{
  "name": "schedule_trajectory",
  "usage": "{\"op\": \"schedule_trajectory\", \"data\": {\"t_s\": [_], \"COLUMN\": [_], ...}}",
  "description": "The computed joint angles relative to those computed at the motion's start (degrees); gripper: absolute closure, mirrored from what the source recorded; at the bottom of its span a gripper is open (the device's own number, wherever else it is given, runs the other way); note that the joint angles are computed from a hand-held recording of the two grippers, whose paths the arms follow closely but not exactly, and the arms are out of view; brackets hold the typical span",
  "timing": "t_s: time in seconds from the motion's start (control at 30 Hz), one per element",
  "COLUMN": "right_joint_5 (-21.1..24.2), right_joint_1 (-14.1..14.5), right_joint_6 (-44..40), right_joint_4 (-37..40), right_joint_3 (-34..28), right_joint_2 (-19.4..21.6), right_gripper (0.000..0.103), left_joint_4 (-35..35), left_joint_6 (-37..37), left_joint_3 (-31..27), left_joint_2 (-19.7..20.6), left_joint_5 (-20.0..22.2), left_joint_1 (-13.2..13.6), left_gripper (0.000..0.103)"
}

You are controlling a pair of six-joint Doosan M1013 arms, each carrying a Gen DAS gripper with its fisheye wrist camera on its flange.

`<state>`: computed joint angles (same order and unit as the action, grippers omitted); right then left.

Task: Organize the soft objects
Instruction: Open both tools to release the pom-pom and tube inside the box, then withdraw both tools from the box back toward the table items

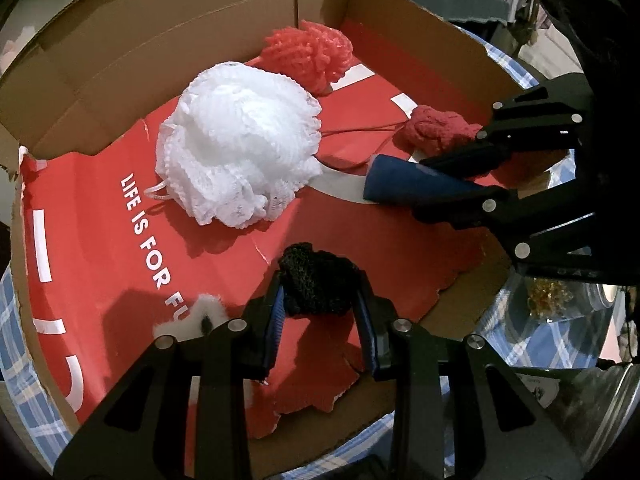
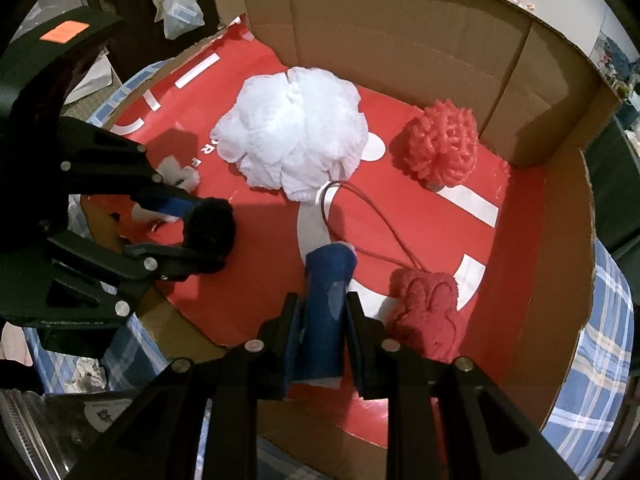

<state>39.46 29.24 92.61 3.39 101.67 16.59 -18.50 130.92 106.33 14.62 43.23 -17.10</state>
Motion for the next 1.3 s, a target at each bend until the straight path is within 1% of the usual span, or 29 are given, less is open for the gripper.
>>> {"op": "schedule_trajectory", "data": {"t_s": [0.13,0.23,0.3,0.43,0.57,0.63,0.7,0.8,0.97,1.03,1.07,1.13,1.17,1.27,1.3], "right_joint_5": [0.6,0.9,1.0,1.3,1.4,1.2,0.9,0.7,-0.3,-0.8,-1.2,-1.9,-2.2,-3.5,-3.8], "right_joint_1": [0.0,0.1,0.2,0.4,0.5,0.5,0.4,0.6,0.6,0.8,0.9,1.1,1.2,2.5,3.1], "right_joint_6": [-0.4,-0.7,-0.8,-0.8,-0.9,-0.6,-0.7,0.0,2.1,3.1,3.7,4.8,5.5,9.4,11.1], "right_joint_4": [-0.1,-0.2,-0.3,-0.6,-0.4,-0.7,-0.6,-1.3,-2.9,-3.8,-4.4,-5.4,-6.0,-9.2,-10.5], "right_joint_3": [-0.3,-0.4,-0.5,-0.7,-0.8,-0.8,-0.6,-0.5,0.1,0.5,0.7,1.2,1.4,2.1,2.1], "right_joint_2": [0.3,0.5,0.6,0.9,1.0,0.9,0.7,0.3,-1.1,-2.0,-2.5,-3.6,-4.1,-5.9,-6.4], "right_gripper": [0.078,0.078,0.078,0.077,0.076,0.068,0.063,0.062,0.053,0.047,0.044,0.037,0.035,0.029,0.024], "left_joint_4": [0.7,1.3,1.4,1.6,1.2,1.3,1.1,0.8,-1.4,-3.0,-3.5,-5.3,-6.5,-10.2,-11.2], "left_joint_6": [-0.4,-0.9,-0.8,-1.0,-0.6,-0.8,-0.6,-0.7,-0.6,0.4,0.8,1.8,2.6,5.6,6.4], "left_joint_3": [-0.1,0.0,0.1,0.2,0.3,0.4,0.6,0.8,1.5,2.0,2.3,3.1,3.6,5.3,5.9], "left_joint_2": [0.0,0.1,-0.1,0.0,-0.2,-0.2,-0.6,-1.1,-2.5,-3.5,-4.0,-5.3,-6.0,-8.5,-9.4], "left_joint_5": [0.0,-0.7,-1.1,-1.5,-1.9,-2.1,-2.3,-2.6,-3.9,-4.5,-4.9,-6.0,-6.5,-8.2,-8.8], "left_joint_1": [-0.2,-0.4,-0.4,-0.4,-0.4,-0.4,-0.4,-0.3,0.4,0.8,1.0,1.3,1.6,2.0,2.2], "left_gripper": [0.070,0.063,0.062,0.053,0.049,0.048,0.047,0.045,0.040,0.038,0.035,0.031,0.028,0.027,0.027]}}
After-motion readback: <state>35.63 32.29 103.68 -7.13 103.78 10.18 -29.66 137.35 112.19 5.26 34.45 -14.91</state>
